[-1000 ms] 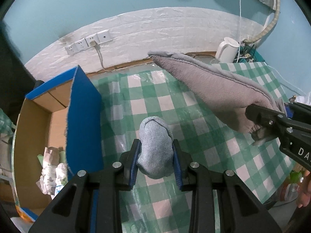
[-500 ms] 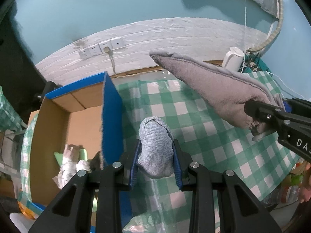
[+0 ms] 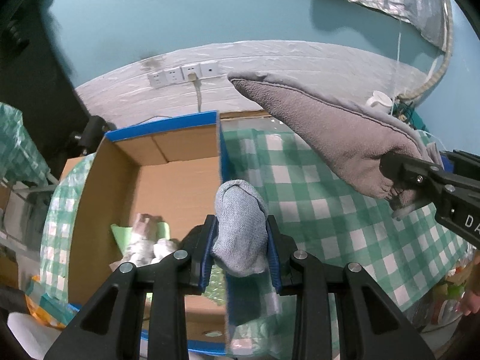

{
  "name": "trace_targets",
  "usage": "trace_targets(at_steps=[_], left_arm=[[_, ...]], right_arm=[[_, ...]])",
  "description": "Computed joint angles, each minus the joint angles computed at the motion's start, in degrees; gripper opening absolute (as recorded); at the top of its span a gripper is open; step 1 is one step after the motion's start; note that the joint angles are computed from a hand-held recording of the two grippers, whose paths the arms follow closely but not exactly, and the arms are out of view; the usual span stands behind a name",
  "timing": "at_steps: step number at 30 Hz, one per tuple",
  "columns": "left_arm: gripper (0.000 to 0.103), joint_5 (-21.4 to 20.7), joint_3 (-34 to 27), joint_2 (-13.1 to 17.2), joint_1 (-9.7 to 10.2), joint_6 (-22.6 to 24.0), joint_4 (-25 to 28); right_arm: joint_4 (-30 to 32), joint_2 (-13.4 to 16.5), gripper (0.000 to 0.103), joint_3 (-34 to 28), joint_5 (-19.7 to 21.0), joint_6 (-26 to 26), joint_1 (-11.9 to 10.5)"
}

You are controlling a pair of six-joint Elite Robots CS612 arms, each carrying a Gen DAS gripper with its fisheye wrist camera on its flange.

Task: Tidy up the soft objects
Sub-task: 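Lift and carry the grey mitt and blue sock over the box with both tools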

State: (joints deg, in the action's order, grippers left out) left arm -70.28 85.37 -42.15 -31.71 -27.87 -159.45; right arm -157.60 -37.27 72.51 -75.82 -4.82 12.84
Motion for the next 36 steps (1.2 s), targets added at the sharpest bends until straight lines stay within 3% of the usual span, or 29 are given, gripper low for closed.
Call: trace_targets(at_steps=[20, 36], left_arm=[[0.031, 0.5, 6.5, -3.1, 3.11, -4.0, -3.5], [0.031, -1.6, 7.9, -2.7, 5.81, -6.3, -3.2]], right_arm=[[6.1, 3.2, 0.029, -8.5, -0.1, -4.1, 4.8], [12.4, 7.4, 0.029, -16.5, -0.7, -6.1, 7.7]])
